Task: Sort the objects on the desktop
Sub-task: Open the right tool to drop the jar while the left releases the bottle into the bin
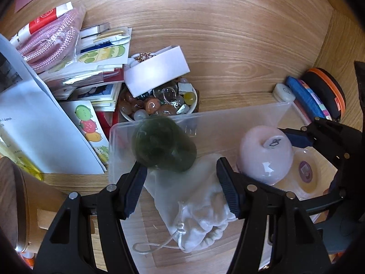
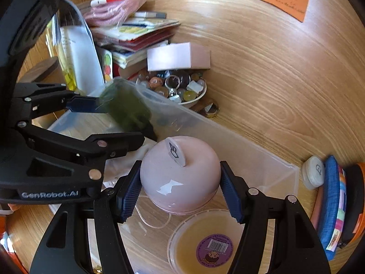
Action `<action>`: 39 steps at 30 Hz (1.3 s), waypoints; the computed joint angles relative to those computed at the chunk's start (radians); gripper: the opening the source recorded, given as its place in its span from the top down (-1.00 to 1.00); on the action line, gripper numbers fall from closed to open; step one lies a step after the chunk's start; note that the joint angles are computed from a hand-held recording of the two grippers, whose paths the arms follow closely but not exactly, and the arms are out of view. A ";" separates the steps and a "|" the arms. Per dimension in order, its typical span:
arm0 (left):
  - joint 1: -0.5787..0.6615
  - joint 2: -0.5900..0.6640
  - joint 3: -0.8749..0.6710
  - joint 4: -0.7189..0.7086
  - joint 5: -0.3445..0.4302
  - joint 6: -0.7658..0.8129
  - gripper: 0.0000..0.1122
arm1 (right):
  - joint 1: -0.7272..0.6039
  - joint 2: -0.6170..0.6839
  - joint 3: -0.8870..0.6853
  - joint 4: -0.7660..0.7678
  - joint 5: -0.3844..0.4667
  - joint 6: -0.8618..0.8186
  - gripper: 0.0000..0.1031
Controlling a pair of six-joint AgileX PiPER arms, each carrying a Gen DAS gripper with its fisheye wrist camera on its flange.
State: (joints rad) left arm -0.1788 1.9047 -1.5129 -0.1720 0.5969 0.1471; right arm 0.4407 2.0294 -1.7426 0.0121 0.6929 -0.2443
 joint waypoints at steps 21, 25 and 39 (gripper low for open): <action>-0.008 -0.055 0.051 0.028 -0.012 -0.007 -0.33 | 0.077 -0.057 0.062 -0.249 0.010 0.158 -0.39; -0.004 -0.102 0.083 0.014 -0.021 0.001 -0.39 | 0.096 -0.092 0.094 -0.300 -0.006 0.207 -0.41; -0.040 -0.305 0.242 0.133 -0.078 -0.124 -0.62 | 0.146 -0.325 0.329 -0.487 -0.089 0.394 -0.45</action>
